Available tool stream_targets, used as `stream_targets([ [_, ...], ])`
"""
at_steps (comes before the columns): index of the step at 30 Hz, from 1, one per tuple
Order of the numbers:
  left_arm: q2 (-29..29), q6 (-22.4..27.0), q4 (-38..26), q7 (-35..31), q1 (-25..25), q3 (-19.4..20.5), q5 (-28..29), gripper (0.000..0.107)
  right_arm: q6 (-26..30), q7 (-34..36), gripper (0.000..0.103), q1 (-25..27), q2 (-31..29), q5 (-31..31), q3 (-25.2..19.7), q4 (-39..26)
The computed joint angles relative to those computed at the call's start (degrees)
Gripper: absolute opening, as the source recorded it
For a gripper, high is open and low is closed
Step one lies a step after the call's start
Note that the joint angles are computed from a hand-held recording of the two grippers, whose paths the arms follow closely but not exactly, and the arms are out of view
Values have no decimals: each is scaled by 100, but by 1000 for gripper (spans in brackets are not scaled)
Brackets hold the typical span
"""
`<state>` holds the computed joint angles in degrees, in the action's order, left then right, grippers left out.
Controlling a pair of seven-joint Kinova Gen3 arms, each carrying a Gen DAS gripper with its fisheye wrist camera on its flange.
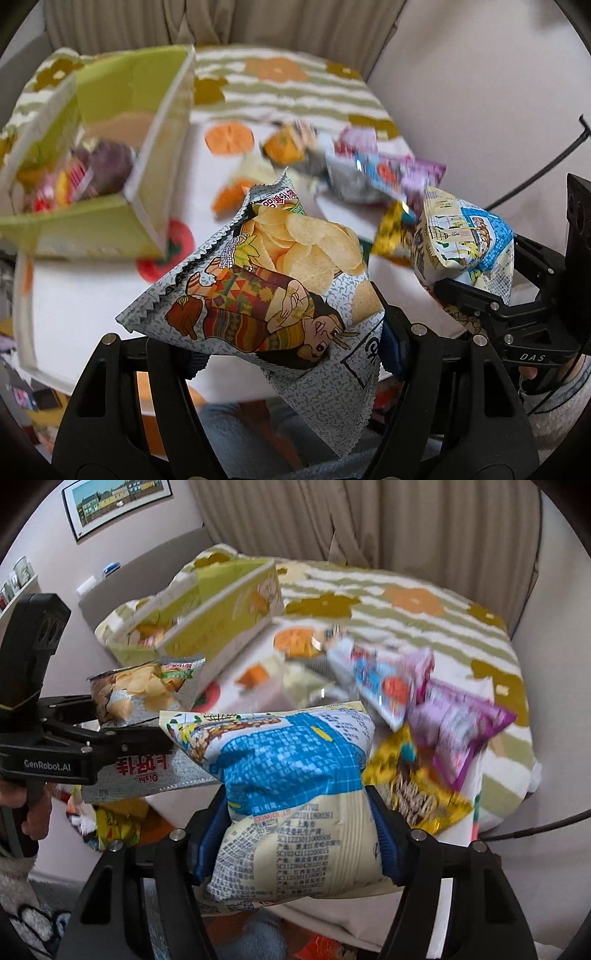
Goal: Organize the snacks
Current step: 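Carry both bags over the green box and release them inside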
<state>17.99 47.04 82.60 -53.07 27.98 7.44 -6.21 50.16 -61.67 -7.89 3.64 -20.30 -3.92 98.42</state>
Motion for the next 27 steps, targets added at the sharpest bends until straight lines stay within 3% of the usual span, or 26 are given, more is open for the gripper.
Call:
stream_targets([
  [8,-344,43,-171,-972,-793,-72,253,68,-138,-1530,65,-723,290,858,-291,-1007],
  [15,-447,92,-306,-2187,-1727,-170,860,69,-74,-2685,64,-1502,1029,1638,-392,-2204],
  [23,83,484,-852,-3697,-2796,-291,1595,69,448,-3901,65,-2421,2134,2334,-210,-3821],
  [27,539,714,-1291,-4101,-3113,-315,1779,69,830,-4288,65,-2663,2724,2403,-113,-4669],
])
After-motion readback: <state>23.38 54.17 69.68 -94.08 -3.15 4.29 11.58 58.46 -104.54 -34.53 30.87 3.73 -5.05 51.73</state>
